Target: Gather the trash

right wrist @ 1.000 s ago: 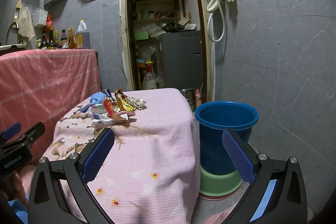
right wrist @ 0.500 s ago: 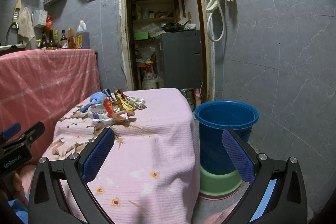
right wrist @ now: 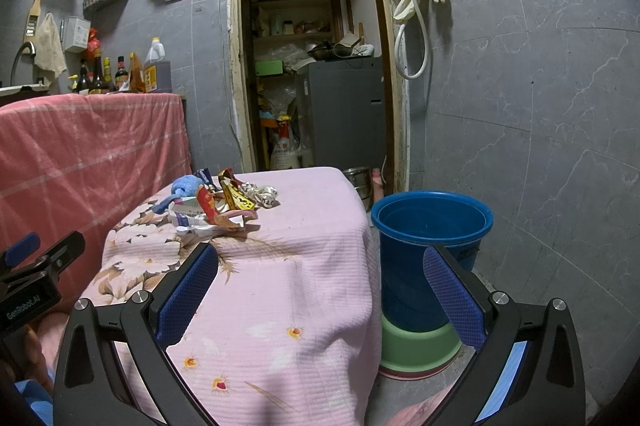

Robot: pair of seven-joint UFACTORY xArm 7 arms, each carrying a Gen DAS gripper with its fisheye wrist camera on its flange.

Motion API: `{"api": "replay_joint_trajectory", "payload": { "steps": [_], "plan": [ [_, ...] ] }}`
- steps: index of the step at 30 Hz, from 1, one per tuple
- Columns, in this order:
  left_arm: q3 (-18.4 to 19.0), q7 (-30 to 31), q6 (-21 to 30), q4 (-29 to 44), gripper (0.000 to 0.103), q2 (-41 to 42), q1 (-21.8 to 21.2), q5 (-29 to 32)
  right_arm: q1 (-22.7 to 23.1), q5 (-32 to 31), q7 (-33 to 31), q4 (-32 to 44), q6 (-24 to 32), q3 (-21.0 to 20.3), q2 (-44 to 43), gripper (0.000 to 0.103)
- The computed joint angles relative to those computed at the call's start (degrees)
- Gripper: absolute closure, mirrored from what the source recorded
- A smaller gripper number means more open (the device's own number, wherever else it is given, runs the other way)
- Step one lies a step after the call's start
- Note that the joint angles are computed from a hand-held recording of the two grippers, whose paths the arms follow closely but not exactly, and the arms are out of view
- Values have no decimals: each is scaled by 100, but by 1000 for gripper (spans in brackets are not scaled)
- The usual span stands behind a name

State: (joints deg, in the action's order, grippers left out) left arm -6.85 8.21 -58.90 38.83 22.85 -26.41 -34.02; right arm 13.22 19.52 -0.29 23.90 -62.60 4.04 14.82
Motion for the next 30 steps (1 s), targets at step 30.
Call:
{"api": "replay_joint_trajectory", "payload": {
  "steps": [30],
  "plan": [
    [429,-495,2404,1965,5,620,620,997,-977,-2409,754,2349,1253,-147,1090,0]
  ]
}}
